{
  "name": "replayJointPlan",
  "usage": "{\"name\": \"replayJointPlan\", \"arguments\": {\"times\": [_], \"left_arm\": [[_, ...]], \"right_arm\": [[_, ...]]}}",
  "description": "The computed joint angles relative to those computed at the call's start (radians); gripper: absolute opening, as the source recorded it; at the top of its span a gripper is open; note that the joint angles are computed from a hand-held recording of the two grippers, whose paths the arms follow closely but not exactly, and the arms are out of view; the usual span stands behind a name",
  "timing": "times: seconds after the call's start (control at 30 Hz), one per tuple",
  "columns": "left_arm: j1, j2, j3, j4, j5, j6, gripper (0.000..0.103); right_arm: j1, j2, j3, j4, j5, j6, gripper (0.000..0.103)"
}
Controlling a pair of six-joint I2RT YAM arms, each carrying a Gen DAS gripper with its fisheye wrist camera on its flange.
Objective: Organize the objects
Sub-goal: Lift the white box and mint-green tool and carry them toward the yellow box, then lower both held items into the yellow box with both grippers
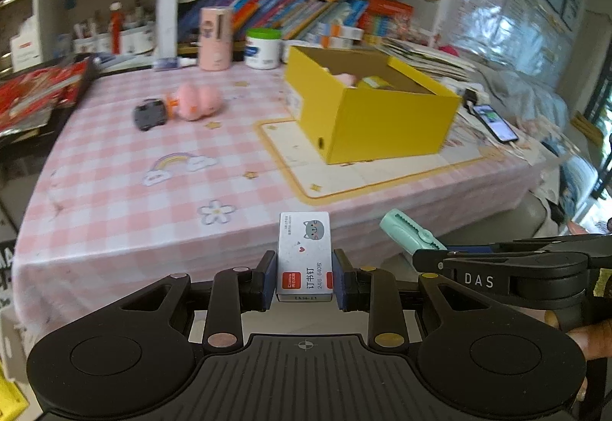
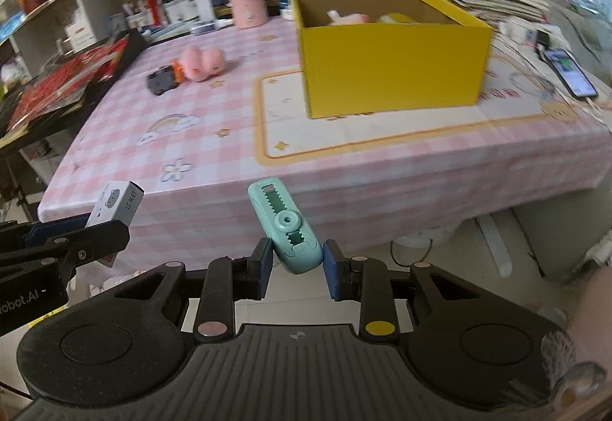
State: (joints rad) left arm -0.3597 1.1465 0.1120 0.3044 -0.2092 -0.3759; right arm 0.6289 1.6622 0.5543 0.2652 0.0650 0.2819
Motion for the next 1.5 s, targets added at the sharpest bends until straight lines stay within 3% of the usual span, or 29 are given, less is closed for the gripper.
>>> {"name": "replayJointPlan", "arguments": {"times": [0.5, 1.17, 1.5], "left_arm": [[-0.077, 0.284, 0.173, 0.136, 0.032, 0.039, 0.028], [-0.021, 0.527, 0.401, 0.178, 0.113, 0.071, 0.028], [0.015, 0.607, 0.544, 0.196, 0.110, 0.075, 0.028]], "right_arm": [[-0.173, -0.054, -0.029, -0.012, -0.021, -0.031, 0.027], [-0.299, 0.140, 0.209, -0.093, -0.083, -0.118, 0.023], [-0.358, 0.159, 0.296, 0.008, -0.155, -0.229, 0.021]]}}
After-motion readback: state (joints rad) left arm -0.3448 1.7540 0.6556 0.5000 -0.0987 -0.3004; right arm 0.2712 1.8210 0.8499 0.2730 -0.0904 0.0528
